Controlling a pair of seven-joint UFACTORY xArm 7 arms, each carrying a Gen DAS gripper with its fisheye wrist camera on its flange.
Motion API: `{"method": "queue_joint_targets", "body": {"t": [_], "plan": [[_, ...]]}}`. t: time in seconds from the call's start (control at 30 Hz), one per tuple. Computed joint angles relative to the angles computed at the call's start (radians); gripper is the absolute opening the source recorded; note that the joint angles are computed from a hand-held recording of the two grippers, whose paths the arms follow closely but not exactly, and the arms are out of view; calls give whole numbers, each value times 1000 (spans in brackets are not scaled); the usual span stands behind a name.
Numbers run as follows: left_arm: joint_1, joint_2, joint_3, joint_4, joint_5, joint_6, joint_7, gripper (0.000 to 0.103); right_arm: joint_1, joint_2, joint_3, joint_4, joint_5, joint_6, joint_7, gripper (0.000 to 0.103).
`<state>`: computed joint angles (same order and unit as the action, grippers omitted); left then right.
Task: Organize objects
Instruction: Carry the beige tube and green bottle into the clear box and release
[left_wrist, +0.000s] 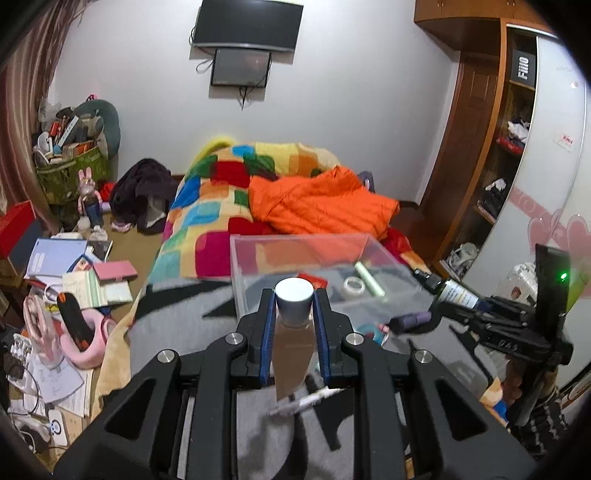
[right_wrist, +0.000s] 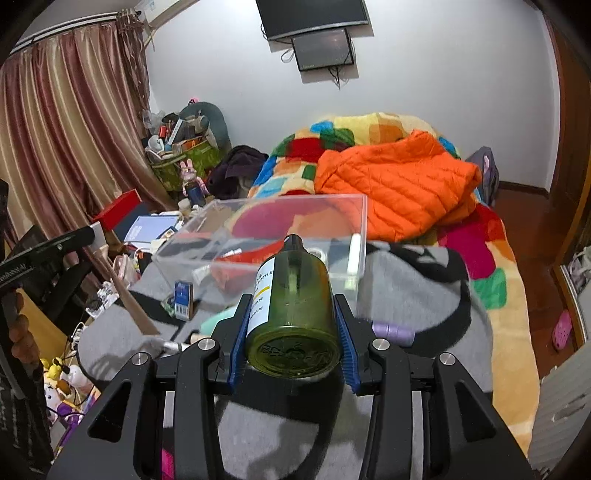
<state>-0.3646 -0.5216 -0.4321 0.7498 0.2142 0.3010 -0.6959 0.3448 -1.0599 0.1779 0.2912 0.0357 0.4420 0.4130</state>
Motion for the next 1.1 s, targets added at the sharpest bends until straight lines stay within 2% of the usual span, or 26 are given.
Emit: {"method": "queue_joint_targets", "body": {"t": [0.33, 0.5, 0.67, 0.73, 0.83, 0.87, 0.93, 0.97, 1.03, 1.1], "plan": [[89, 111, -59, 154, 89, -41, -36, 20, -57, 180, -1, 86, -24, -111, -10, 38], [92, 224, -52, 259, 143, -54, -50, 20, -71, 291, -10, 135, -26, -155, -16, 38], [111, 344, -73, 359, 292, -69, -159, 20, -101, 390, -2, 188, -43, -178, -17, 38], [130, 405, -101, 408, 411, -50, -254, 20, -117, 438, 6, 213, -53, -183, -14, 38], [105, 487, -93, 458, 489, -24, -314, 20, -137, 494, 19, 243, -74, -183, -7, 38], [92, 506, -81, 463, 476, -29, -303, 20, -135, 512, 14, 252, -76, -182, -12, 38], [67, 549, -59, 470, 375, -43, -224, 20, -133, 540, 12, 264, -83, -175, -17, 38], [61, 567, -55, 467, 282, -53, -149, 20, -129, 552, 8, 270, -84, -173, -22, 38], [50, 582, -44, 455, 173, -60, -68, 20, -121, 573, 2, 278, -84, -171, -31, 38], [31, 591, -20, 450, 149, -44, -54, 20, -117, 593, 0, 286, -87, -169, -41, 38]]}}
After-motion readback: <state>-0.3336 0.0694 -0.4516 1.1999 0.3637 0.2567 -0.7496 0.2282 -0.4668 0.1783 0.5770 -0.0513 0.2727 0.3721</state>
